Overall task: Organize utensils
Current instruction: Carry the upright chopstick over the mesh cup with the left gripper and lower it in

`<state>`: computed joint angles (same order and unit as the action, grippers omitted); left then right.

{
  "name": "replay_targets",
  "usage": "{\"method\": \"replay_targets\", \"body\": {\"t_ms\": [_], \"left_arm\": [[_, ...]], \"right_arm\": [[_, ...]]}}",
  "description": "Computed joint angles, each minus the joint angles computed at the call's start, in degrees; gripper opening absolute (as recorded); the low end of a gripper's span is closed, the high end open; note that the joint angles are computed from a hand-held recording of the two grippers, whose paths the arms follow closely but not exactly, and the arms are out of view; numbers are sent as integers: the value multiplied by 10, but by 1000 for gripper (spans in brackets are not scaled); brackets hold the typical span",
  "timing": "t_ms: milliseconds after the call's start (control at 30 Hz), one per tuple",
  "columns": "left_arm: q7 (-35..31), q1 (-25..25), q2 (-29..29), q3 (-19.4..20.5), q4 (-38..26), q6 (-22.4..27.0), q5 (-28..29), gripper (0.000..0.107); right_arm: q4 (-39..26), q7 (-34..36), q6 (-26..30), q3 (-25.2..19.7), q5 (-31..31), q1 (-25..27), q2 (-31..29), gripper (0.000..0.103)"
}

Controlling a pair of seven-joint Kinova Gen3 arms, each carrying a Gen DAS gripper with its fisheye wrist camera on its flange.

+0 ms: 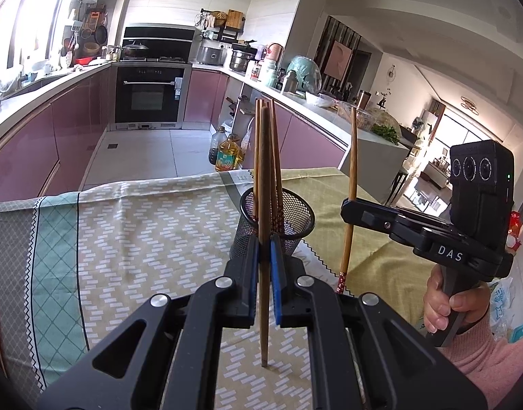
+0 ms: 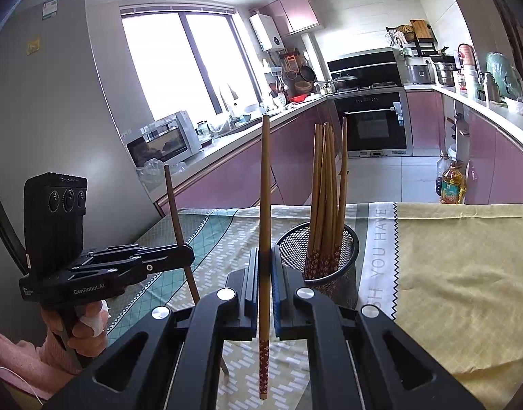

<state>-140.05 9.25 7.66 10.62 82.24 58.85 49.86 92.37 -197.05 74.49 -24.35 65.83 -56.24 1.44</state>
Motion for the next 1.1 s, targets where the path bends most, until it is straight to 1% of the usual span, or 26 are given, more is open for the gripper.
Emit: {"method": "replay_targets", "body": {"t_ms": [300,1100], "left_arm": [[-2,3,-3,1,-5,-3,2,7],[-3,-6,4,3,-46,16,26,7]], "right_arm": [[-10,12,8,3,7,-1,2,6],[-26,42,11,8,22,10,0,6]]}}
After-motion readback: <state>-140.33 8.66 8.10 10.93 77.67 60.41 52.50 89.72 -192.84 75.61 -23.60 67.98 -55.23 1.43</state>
